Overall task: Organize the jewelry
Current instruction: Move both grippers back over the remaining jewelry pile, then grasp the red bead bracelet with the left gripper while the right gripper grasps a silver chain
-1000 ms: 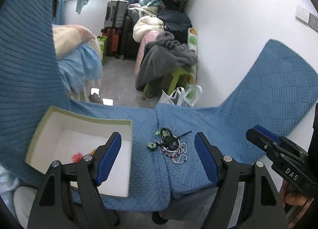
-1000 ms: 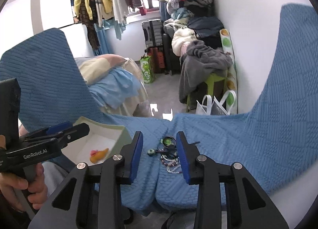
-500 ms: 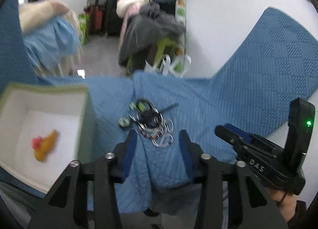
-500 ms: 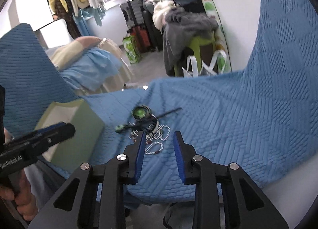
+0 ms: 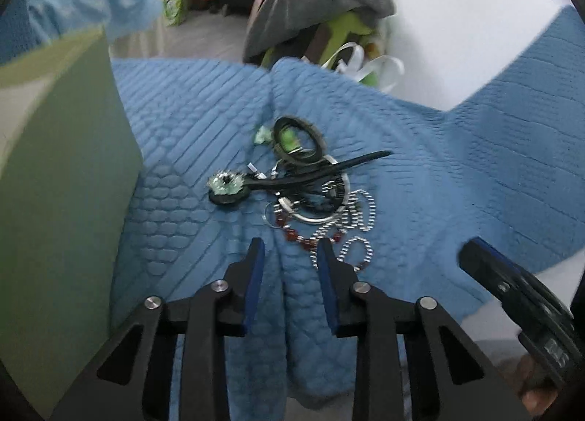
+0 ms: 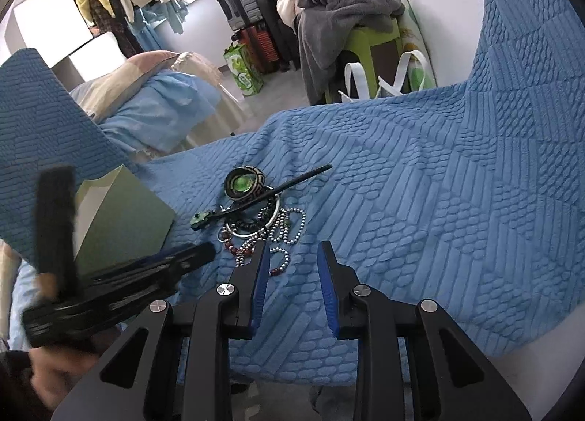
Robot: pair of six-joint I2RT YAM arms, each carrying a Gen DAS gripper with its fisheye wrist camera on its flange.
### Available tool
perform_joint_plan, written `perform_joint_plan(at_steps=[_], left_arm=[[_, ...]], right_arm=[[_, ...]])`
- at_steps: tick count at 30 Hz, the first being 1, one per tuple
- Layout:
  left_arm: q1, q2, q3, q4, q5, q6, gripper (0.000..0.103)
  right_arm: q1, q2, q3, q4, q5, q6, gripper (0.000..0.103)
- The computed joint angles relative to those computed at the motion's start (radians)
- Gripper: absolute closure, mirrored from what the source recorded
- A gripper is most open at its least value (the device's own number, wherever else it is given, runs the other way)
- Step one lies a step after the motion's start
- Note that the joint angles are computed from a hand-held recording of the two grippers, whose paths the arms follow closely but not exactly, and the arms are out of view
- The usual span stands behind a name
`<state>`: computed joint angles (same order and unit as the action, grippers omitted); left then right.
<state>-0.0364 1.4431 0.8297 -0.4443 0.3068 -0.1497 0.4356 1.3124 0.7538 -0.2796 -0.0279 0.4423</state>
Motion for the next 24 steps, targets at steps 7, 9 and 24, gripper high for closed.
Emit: perform_joint_plan(at_steps=[7,9,24], left_arm=[[-0.040,0.070,0.026,0.051,-0.055,-0.008,0.078],[-0.067,0.080,0.034,0.064,-0.104,-0.009,0.079],[-0.073,0.018,-0.008,0.049,-0.117,0.013,0.096]], right_arm=[[-0.006,0.048,0.010,0.026,-0.020,-0.001,0.078],[-0.011,0.053,0.009,0.033,-0.024,0.002,0.078],[-0.006,0.121,0.036,0.043,-0.032,0.001,0.078]])
